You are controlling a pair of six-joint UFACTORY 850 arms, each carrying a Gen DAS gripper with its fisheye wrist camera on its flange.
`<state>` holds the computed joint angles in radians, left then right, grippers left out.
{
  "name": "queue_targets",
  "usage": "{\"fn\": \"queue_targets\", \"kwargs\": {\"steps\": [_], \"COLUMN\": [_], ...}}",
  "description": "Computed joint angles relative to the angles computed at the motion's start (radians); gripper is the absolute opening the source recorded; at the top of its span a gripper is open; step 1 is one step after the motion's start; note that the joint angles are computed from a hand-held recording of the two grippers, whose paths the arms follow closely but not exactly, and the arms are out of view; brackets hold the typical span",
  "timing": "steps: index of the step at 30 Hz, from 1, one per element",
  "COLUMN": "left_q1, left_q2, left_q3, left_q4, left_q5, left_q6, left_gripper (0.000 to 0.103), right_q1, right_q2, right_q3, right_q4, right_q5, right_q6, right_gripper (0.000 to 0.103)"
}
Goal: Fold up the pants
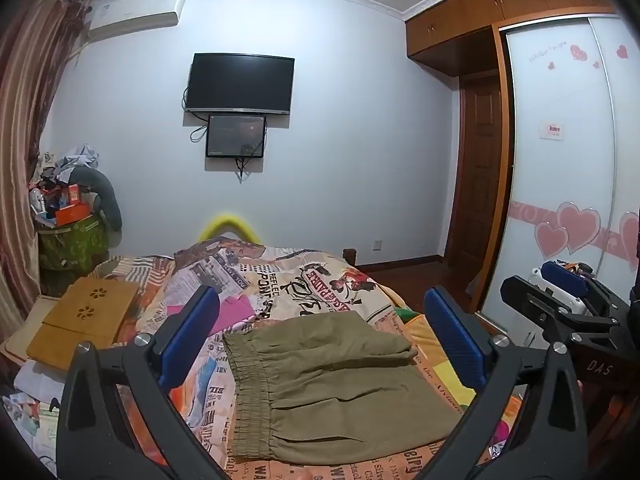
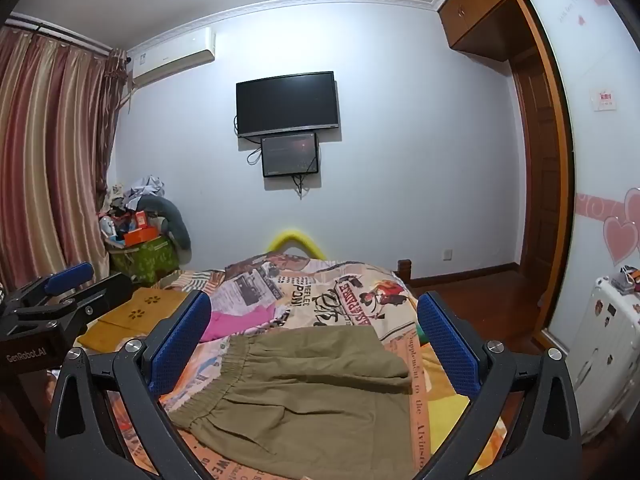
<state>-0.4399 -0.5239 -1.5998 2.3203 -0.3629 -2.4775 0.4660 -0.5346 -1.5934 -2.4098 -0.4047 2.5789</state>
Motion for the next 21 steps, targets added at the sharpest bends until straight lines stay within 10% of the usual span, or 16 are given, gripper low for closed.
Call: {"fn": "queue_targets", "kwargs": {"steps": [21], "left_q1": [0.008], "left_q2": [-0.020], "left_q3": [-0.019], "left_q4": [-0.020], "left_q5": [0.009], "left_q6": [-0.004], "left_gripper": [0.103], "right_q1": [-0.007], "right_q2": [-0.010], "right_q3": [-0.006], "right_q4": [-0.014], "right_q5": [0.014], "right_q6": [0.032], "right_gripper": [0.103]}}
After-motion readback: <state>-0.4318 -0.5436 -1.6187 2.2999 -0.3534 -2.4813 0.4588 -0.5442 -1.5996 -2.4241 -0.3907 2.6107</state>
